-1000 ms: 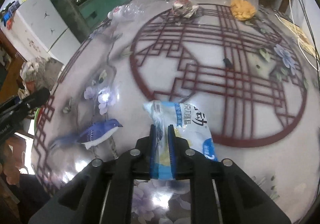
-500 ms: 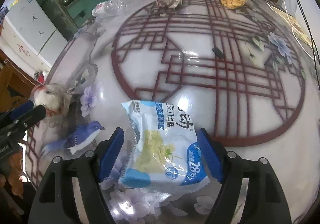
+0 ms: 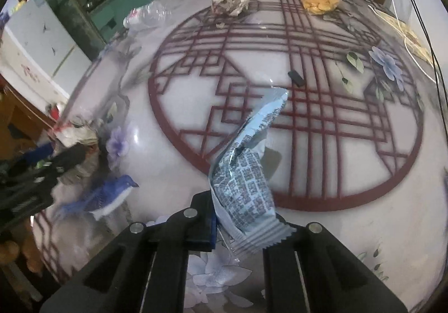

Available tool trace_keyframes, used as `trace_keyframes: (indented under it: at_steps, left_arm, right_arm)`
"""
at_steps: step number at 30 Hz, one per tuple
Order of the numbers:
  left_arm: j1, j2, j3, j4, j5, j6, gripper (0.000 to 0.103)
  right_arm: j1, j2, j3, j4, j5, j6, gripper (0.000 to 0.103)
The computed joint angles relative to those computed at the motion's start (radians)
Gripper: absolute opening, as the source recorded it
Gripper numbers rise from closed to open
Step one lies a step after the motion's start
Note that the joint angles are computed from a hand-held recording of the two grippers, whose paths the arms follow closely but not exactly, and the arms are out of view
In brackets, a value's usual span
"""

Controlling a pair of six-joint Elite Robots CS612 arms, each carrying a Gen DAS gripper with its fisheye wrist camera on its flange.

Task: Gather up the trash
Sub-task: 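Regrip the snack wrapper with the right tool while the left holds the crumpled paper, then carry the crumpled paper and snack wrapper over the red bucket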

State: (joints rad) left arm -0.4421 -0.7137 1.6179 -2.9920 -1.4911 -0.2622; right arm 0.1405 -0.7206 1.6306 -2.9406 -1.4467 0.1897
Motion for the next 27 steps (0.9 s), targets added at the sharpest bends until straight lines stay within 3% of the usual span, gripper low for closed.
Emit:
trace_keyframes:
  at_steps: [1, 3, 9, 18, 27]
  left_arm:
    - [0.001, -0.001, -0.003, 0.006, -0.015, 0.003, 0.045]
    - [0.002, -0.004, 0.001, -0.008, -0.029, 0.005, 0.042]
    - [0.007, -0.031, 0.035, -0.093, -0.046, 0.011, 0.041]
    - [0.025, -0.064, 0.084, -0.173, -0.001, 0.034, 0.041]
    - [0.059, -0.098, 0.148, -0.240, 0.023, 0.036, 0.041]
  right_arm:
    - [-0.003, -0.002, 0.003, -0.014, 0.013, 0.005, 0.009]
    - [-0.007, -0.007, 0.011, -0.042, 0.042, 0.016, 0.008]
    - [-0.015, -0.022, 0.029, -0.113, 0.121, 0.030, 0.008]
    - [0.015, -0.045, 0.042, -0.161, 0.074, -0.030, 0.008]
    - [0.068, -0.048, 0.044, -0.203, 0.069, -0.017, 0.009]
